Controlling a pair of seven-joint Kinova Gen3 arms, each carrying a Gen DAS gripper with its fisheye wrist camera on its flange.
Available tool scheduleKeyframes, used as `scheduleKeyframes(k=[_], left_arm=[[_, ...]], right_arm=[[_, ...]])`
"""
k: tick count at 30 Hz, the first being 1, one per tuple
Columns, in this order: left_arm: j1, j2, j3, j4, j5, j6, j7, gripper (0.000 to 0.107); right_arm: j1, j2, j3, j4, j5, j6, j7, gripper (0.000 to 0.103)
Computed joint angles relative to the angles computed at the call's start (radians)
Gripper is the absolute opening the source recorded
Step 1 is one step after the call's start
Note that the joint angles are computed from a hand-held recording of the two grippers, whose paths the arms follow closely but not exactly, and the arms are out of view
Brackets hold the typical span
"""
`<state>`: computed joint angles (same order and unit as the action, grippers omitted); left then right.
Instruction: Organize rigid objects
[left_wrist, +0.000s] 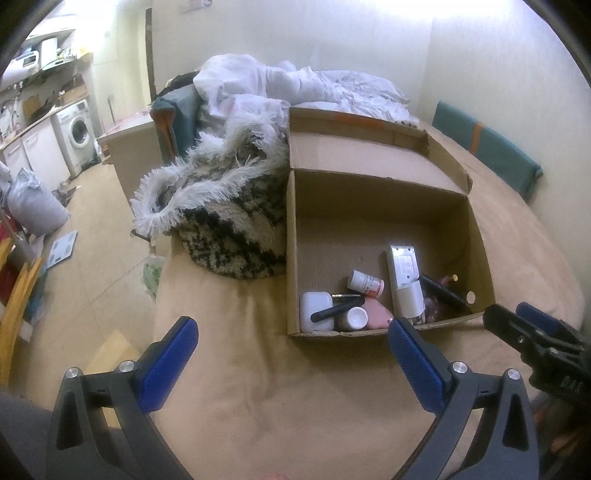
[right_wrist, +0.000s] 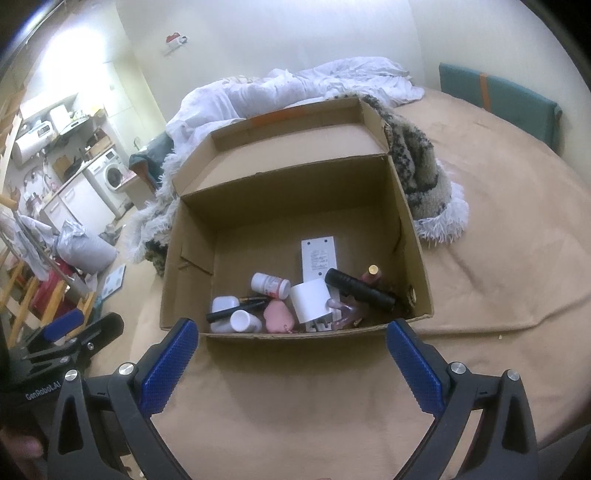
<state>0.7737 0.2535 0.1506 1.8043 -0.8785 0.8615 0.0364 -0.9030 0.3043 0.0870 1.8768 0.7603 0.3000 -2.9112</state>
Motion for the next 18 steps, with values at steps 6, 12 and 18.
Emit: scheduleKeyframes(k=[6, 12, 18], left_arm=[[0.0, 0.003, -0.001, -0.001, -0.002, 0.002, 0.0, 0.102], [0.0, 0.004, -0.003, 0.0, -0.001, -0.002, 0.001, 0.103], [0.003, 0.003, -0.004, 0.001, -0.007, -0.003, 0.009, 0.103]], right_arm=[[-0.001, 0.003, 0.003, 0.0, -0.001, -0.006, -0.005, 0.103], [-0.002, 0.002, 0.007, 0.001, -0.005, -0.008, 0.001, 0.103], [-0.004, 0.003, 0.008, 0.0, -0.008, -0.008, 0.002, 0.103]])
